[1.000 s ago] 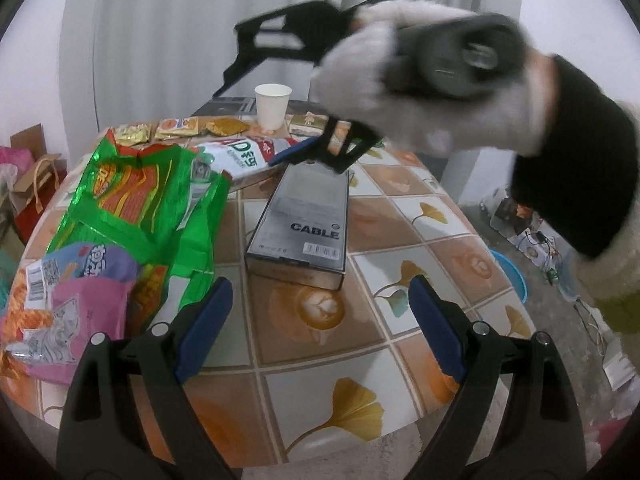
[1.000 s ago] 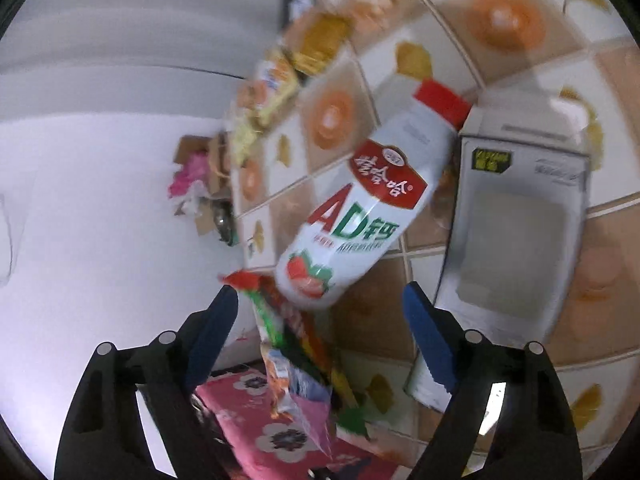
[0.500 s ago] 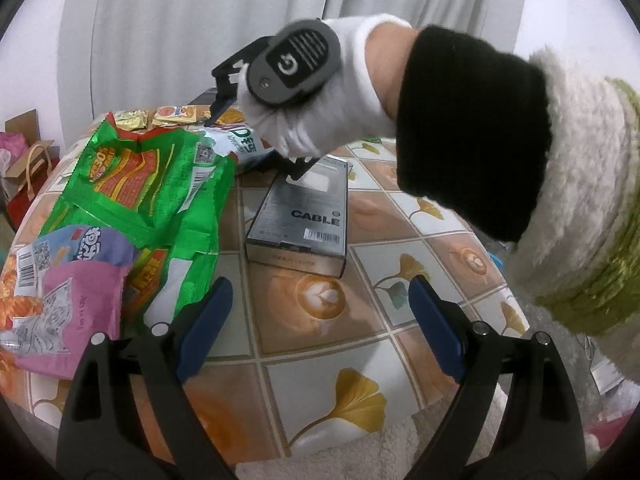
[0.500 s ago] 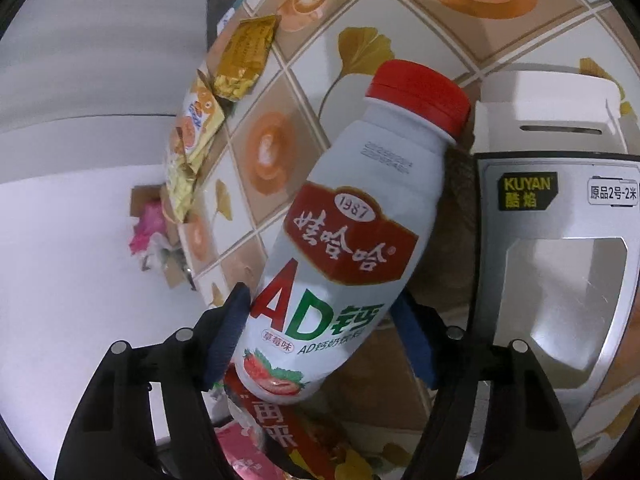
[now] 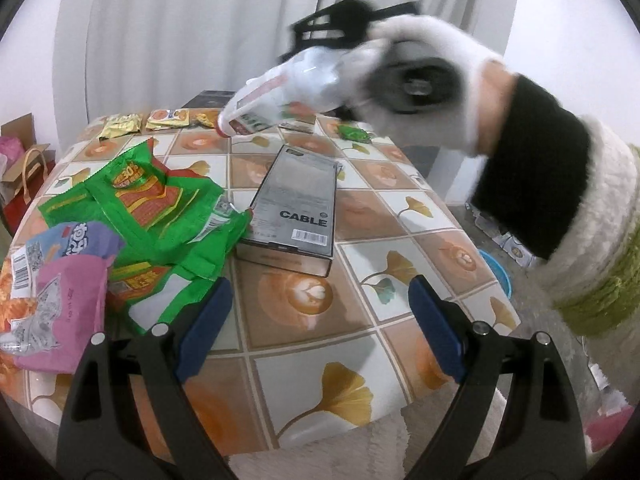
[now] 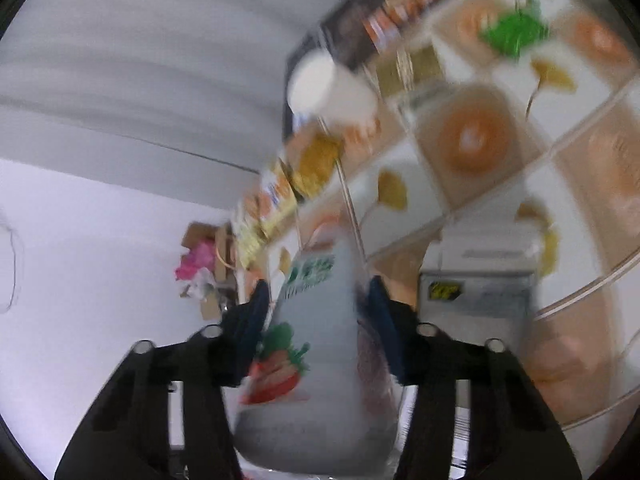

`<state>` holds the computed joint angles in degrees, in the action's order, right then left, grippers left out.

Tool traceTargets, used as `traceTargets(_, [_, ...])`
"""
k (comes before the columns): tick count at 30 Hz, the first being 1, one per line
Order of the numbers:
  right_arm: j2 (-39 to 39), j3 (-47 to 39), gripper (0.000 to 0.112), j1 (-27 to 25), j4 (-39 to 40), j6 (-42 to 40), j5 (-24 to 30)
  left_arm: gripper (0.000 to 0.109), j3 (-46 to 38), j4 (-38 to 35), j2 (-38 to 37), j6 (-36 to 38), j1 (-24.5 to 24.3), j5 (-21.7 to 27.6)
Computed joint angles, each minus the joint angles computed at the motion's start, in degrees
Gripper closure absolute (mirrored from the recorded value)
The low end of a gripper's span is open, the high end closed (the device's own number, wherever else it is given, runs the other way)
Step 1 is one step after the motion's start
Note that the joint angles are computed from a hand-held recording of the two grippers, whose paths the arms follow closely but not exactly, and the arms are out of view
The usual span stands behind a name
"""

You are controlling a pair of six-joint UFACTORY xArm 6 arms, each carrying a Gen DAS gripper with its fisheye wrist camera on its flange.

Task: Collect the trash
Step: 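Grasp the AD milk bottle with the right tool while the left tool approaches the CABLE box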

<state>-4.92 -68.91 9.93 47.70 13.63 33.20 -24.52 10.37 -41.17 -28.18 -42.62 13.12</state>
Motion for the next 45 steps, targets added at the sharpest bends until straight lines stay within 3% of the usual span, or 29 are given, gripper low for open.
traceTargets(4, [-4.57,2.49,0.104,-3.47,0.26,-3.19,4.77,0.023,-0.51,-1.3,0.77,0.44,-0.1,0.09])
traceTargets(9, [-7.8,2.67,0.103,-3.9,-12.26,-5.88,11.19,0.023,-1.67,-1.99,1.83,1.17,-0.23,0.95])
traceTargets(11, [-7.02,0.83,0.097,-3.09,-17.36,-7.61,13.66,0.023,-2.09,-2.37,2.62,1.46,0.04,1.12])
traceTargets(13, [-4.46,-2.72,0.058,-1.68,-20.75,-10.27,16.1,0.023,-2.55,-2.19,3.42,1.44,0.32,1.29])
traceTargets(14, [-2.29,-5.38,0.052,-0.34,-22.72,-13.09,17.4,0.023,-2.9,-2.35,3.96,1.74,0.46,1.31])
traceTargets(22, [19.89,-33.18,0.047,8.78,-38.36,-28.59,35.2,0.023,-3.64,-3.17,5.21,2.8,0.5,1.09])
traceTargets(26, [29.57,-45.83,0.046,9.71,-37.7,-32.82,44.81,0.023,-3.83,-6.95,5.79,5.68,-0.06,0.62])
traceTargets(30, [35.81,-53.78,0.046,9.27,-35.62,-31.23,51.63,0.023,-4.01,-9.02,6.1,8.08,-0.66,0.4])
traceTargets(32, [35.81,-53.46,0.051,8.27,-32.99,-30.35,52.71,0.023,-4.09,-9.49,6.21,8.76,-0.7,0.28])
traceTargets(37, [27.8,-41.78,0.052,4.64,-26.24,-26.19,46.87,0.023,-4.11,-10.17,5.86,9.23,-0.27,0.21])
traceTargets(45, [0.79,-8.82,0.052,-6.02,-11.84,-28.11,34.03,0.023,-7.57,-9.64,6.27,11.35,1.7,2.11])
